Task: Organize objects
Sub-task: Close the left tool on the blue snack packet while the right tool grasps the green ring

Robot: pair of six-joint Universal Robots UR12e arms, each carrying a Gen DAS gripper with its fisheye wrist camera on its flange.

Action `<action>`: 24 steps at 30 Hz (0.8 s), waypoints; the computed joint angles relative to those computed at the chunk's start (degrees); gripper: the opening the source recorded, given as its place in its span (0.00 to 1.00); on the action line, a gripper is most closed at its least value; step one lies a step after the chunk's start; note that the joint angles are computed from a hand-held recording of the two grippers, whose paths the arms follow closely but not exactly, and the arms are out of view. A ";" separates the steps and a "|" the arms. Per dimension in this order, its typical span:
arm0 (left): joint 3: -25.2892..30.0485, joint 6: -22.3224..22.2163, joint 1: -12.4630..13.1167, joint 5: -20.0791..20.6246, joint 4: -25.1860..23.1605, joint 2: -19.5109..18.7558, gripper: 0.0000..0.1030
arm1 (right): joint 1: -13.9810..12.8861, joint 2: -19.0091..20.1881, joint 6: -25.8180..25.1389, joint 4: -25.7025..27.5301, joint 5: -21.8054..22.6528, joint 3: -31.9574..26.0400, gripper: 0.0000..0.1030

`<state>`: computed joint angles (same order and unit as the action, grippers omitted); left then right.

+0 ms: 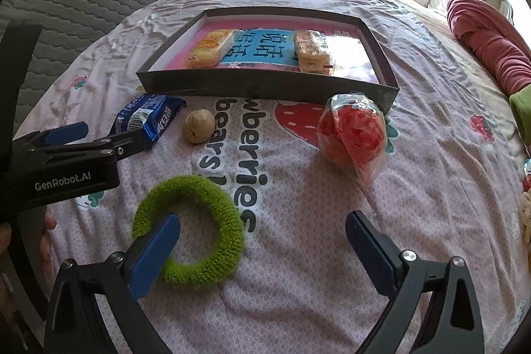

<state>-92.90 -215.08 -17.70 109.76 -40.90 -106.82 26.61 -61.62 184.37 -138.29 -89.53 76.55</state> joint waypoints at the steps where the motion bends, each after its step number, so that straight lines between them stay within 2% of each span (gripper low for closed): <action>1: 0.06 0.18 0.09 -0.25 -0.27 -0.05 1.00 | 0.01 0.13 0.11 0.08 -0.06 -0.15 0.98; 4: 0.08 0.10 0.37 -0.61 -0.30 -0.23 1.00 | 0.05 0.41 0.23 0.32 0.06 -0.46 0.93; 13: 1.55 1.16 0.54 0.48 -0.22 -1.46 1.00 | 0.12 0.61 0.33 0.41 -0.12 -0.71 0.91; 24: 1.80 0.88 1.45 -0.72 -0.46 -2.26 1.00 | 0.27 1.07 -0.97 0.83 -0.71 -1.11 0.77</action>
